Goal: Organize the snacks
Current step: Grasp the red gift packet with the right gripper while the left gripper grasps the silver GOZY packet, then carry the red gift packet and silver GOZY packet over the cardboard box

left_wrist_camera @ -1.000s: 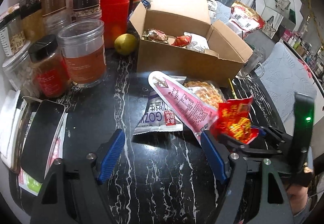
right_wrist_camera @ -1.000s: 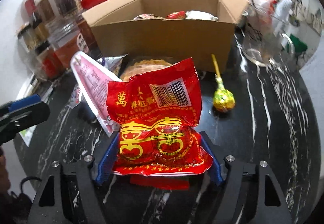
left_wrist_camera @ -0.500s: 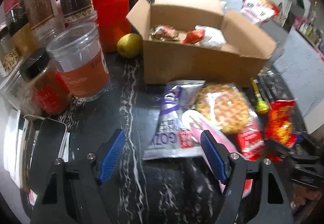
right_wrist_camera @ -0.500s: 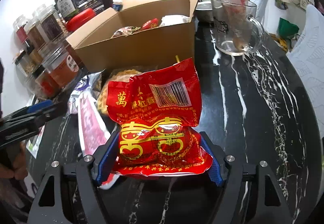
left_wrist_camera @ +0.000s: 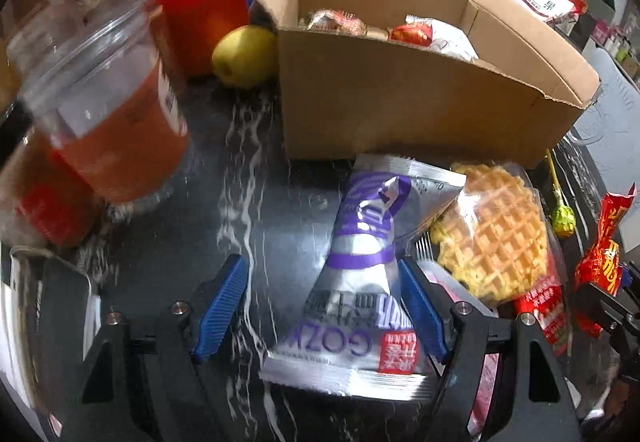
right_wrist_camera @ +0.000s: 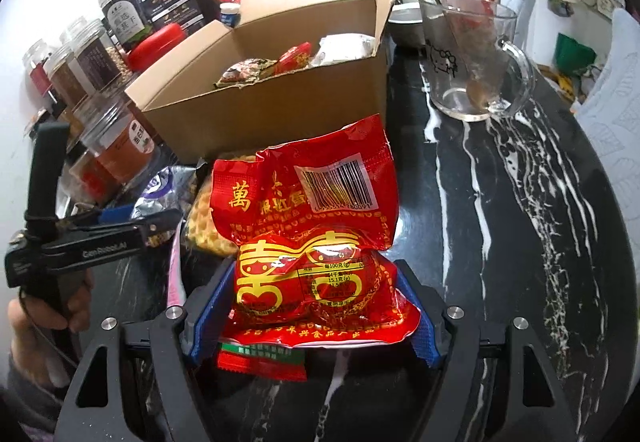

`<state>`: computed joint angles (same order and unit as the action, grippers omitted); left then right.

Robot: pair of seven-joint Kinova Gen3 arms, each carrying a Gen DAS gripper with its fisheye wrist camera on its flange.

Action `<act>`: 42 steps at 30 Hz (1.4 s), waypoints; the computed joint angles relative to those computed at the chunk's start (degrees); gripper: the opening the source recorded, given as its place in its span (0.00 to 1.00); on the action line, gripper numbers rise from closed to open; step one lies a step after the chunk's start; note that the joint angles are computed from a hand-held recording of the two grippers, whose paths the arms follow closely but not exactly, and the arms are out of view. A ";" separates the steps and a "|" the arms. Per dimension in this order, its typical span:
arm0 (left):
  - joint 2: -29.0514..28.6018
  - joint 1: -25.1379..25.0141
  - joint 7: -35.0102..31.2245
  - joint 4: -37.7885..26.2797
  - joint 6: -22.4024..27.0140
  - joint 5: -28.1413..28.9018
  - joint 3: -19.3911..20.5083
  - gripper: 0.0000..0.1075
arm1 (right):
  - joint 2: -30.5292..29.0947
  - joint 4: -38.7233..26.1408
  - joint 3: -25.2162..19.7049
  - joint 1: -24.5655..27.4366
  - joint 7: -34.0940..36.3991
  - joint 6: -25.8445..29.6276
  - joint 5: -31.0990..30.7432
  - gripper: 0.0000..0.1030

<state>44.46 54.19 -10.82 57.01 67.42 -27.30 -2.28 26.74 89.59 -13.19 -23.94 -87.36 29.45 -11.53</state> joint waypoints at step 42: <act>-4.91 14.00 7.59 -1.09 3.37 -20.44 -2.04 0.36 | -9.98 11.00 -7.75 7.00 13.34 -7.96 -13.68 0.74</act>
<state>39.55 68.19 -3.23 55.92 70.79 -47.74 -4.33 16.76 100.59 -20.95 -16.95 -74.01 21.49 -25.21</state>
